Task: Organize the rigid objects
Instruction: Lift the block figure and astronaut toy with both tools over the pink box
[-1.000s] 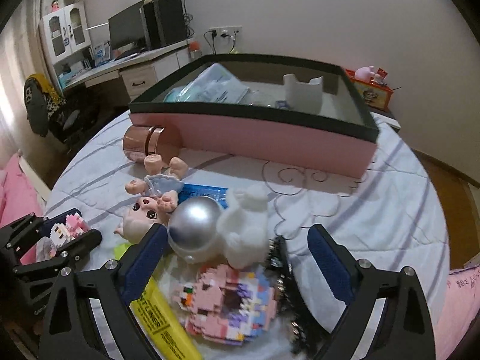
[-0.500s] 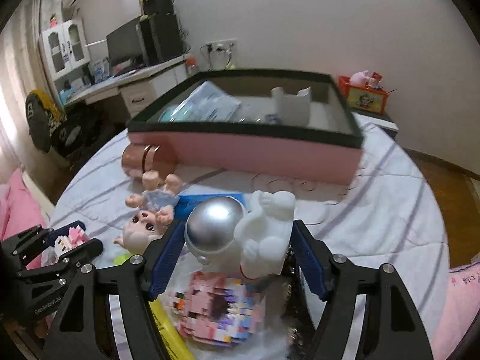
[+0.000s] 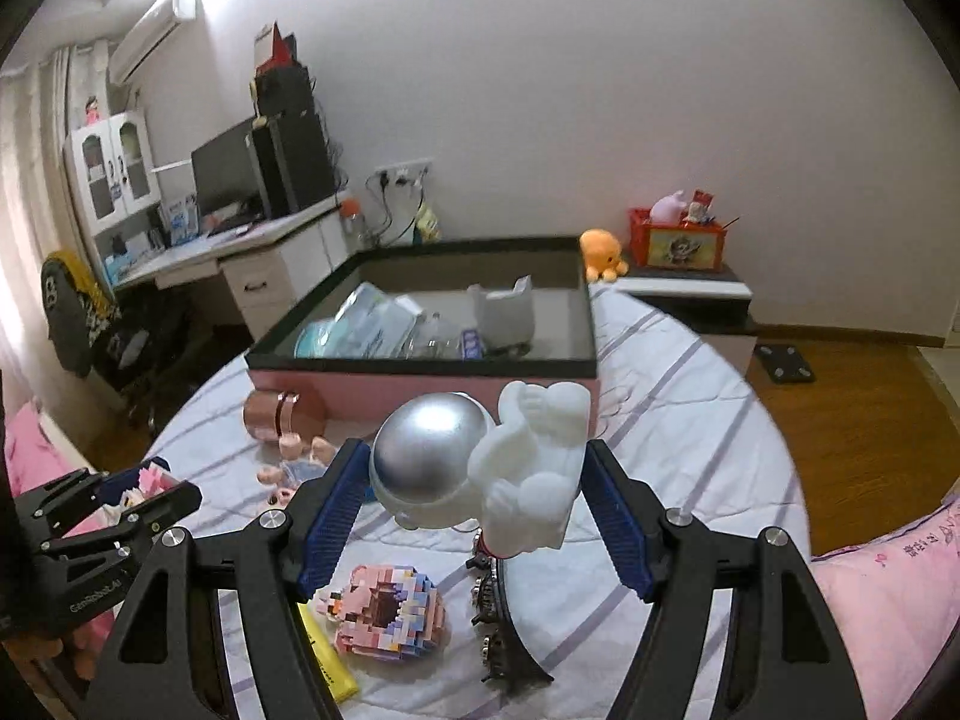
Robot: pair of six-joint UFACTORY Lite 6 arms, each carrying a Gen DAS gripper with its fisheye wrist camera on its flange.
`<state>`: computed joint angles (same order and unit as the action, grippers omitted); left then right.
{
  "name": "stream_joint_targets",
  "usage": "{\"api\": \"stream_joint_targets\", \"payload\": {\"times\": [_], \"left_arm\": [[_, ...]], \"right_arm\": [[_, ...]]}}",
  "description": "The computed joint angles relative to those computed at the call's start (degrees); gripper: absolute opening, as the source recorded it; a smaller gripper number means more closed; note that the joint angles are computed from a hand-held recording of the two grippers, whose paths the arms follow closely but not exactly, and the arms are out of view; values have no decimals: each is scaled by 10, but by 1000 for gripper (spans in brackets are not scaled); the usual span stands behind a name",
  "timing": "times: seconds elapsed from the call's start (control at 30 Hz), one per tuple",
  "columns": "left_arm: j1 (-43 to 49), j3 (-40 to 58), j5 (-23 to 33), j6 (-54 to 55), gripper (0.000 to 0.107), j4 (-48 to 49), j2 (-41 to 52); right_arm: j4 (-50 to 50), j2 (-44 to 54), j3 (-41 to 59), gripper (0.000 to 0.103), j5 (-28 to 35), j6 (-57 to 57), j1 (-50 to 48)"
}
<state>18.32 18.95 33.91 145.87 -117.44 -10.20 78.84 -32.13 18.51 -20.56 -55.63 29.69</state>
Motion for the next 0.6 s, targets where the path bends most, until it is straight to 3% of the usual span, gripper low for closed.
{"api": "stream_joint_targets", "payload": {"times": [0.33, 0.6], "left_arm": [[-74, -19, -32, -114, 44, 34, -162], [-124, -20, -67, -122, 44, 6, -223]], "right_arm": [[111, -89, -5, 73, -78, -106, 68], [153, -126, 0, 73, -108, -155, 87]]}}
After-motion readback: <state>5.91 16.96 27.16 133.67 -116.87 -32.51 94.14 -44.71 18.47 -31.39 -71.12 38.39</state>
